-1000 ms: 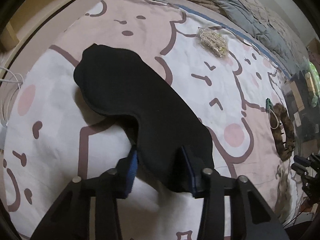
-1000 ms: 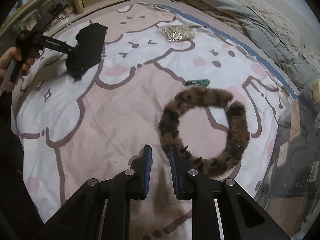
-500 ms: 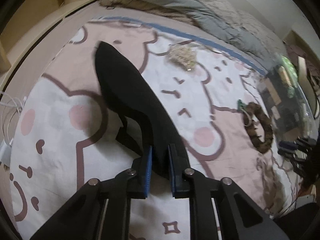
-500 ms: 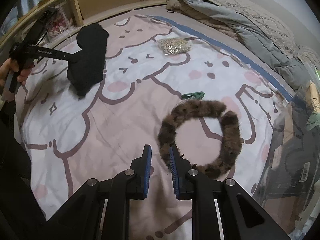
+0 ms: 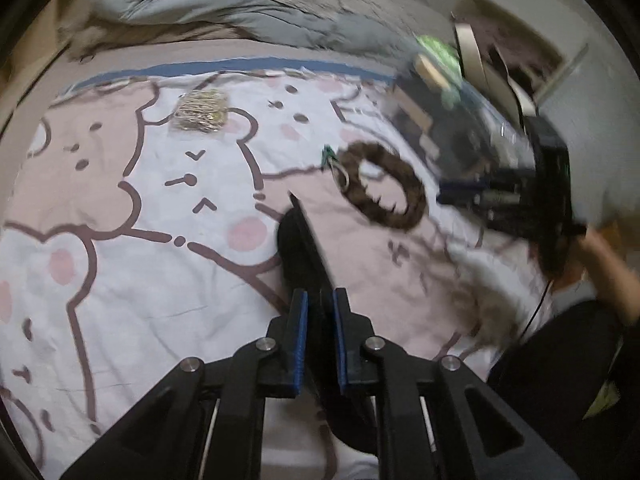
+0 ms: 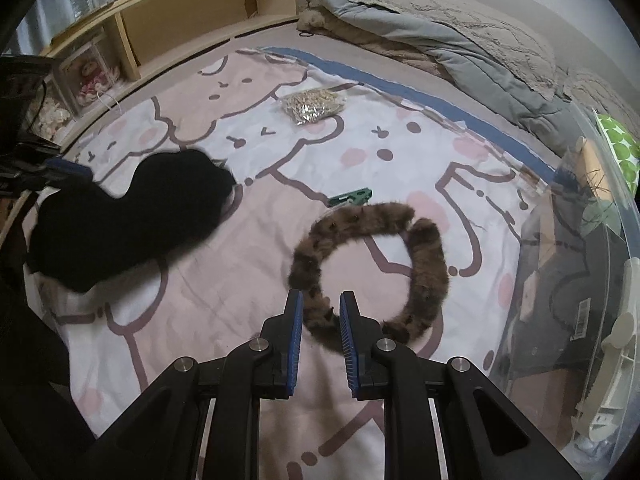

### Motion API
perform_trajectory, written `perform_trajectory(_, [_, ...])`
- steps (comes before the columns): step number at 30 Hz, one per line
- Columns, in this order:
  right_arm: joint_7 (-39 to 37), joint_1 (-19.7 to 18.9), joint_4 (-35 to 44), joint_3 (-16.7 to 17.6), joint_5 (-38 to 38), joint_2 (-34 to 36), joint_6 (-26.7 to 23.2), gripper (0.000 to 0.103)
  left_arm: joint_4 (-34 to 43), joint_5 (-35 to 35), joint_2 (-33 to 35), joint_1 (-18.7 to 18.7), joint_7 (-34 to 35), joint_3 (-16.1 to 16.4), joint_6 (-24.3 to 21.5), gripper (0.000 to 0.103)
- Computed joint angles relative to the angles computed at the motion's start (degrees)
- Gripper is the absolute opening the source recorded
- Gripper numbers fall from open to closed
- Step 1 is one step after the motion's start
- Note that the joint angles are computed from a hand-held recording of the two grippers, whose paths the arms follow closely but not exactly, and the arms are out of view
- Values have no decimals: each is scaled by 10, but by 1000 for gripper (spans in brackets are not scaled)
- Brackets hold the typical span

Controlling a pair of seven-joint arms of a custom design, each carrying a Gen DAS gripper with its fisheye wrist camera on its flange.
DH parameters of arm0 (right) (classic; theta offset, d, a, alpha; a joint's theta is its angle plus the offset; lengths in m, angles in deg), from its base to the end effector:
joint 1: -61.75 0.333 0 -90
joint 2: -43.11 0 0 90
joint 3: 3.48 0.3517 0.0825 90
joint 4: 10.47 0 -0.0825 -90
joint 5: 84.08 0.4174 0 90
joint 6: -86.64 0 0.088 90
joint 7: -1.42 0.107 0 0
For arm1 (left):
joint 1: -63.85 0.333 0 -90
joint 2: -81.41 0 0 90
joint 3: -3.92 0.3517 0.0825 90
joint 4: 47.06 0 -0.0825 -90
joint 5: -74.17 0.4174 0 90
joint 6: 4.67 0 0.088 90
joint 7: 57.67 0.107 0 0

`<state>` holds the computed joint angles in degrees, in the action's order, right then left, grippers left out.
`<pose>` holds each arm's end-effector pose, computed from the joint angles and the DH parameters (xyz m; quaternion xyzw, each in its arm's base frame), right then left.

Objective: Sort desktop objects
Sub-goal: 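Grasp the black eye mask with the left gripper and lift it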

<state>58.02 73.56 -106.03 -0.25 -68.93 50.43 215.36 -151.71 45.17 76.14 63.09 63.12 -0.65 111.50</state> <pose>0.6534 0.1809 0.6019 -0.8822 0.3972 -0.1082 0.2287 0.5862 -0.0846 0.6338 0.5022 -0.8201 0.2742 0.0057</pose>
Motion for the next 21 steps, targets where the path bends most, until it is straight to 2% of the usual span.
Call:
perform_trajectory(2, [0,1,1,0,-7,2,-5,18,-9,46,-3,-2,-3,-8,14,13])
perform_trajectory(5, [0,3,-1,1,-14,2,-5,18,-37,133,-6,-4,-19,-17,67,14])
perform_trajectory(7, [1,4,-5,1,-19,-1,0,18,-51,169,-8,-5,-24,-18,88,37])
perform_trajectory(8, [2,5,-6,1,-22,-2,2,18,-56,174,-8,-5,-25,-16,92,60])
perform_trajectory(9, [4,5,-6,0,-23,-2,3,18,-59,169,-9,-6,-20,-14,95,70])
perform_trajectory(11, [10,5,-3,0,-25,0,1,18,-61,155,-11,-10,-10,-12,94,71])
perform_trajectory(15, [50,6,4,-5,-44,7,7,19,-54,164,-6,-18,-31,-20,68,81])
perform_trajectory(19, [74,3,13,-6,-48,15,7,21,-37,170,9,-24,-67,-25,23,81])
perform_trajectory(20, [78,2,14,-6,-49,16,9,44,-36,174,12,-26,-78,-27,16,81])
perform_trajectory(21, [84,2,13,-6,-53,17,15,81,-35,182,14,-27,-88,-29,13,81])
